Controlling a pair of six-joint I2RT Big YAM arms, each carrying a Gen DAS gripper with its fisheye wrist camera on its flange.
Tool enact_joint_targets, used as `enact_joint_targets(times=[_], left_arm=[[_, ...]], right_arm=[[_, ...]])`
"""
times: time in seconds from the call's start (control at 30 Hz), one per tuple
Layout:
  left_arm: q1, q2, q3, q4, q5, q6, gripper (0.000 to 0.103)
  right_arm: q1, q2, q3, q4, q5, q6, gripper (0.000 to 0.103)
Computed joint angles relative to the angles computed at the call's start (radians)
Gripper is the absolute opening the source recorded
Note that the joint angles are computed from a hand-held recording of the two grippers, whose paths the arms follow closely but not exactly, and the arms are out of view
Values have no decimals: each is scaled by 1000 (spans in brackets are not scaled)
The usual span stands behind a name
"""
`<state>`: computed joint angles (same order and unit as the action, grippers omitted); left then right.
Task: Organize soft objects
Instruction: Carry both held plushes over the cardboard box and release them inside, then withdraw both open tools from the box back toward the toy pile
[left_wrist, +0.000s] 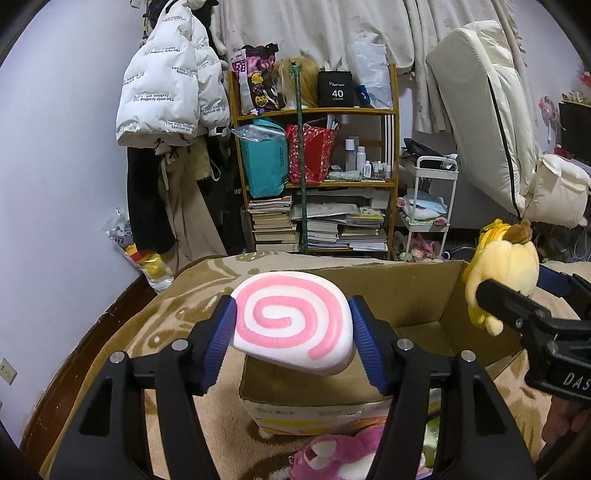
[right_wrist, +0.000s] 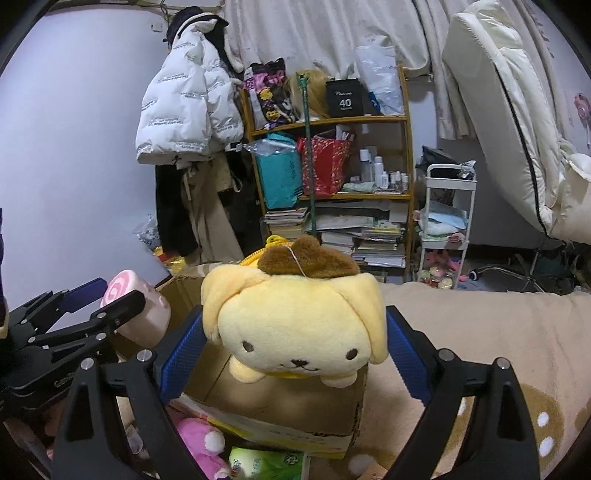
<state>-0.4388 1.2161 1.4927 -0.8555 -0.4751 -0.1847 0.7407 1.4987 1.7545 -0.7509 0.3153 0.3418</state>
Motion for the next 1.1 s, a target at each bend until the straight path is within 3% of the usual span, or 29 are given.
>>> enact_joint_targets(times=[0.13,0.4,0.47,0.67,0.8,1.1], left_arm=[[-2,-8,-6,12,10,7,73],[-2,-1,1,-1,21,-2,79],[0,3,6,-18,16,-8,79],[-5,-7,-2,-16,-10,-11,86],[-28,-19,-13,-17,-73,21,95],[-55,-66,-18,-93,-103,7,95]], right_arm=[[6,13,13,-24,-19,-8,97],[22,29,33,-68,-5,-42,97],[22,22,27,-63,3,-41,103],[22,3,10,-48,15,-24,103],[24,-4,9,-55,21,-20,103],[47,-41,-7,-84,48,10,103]])
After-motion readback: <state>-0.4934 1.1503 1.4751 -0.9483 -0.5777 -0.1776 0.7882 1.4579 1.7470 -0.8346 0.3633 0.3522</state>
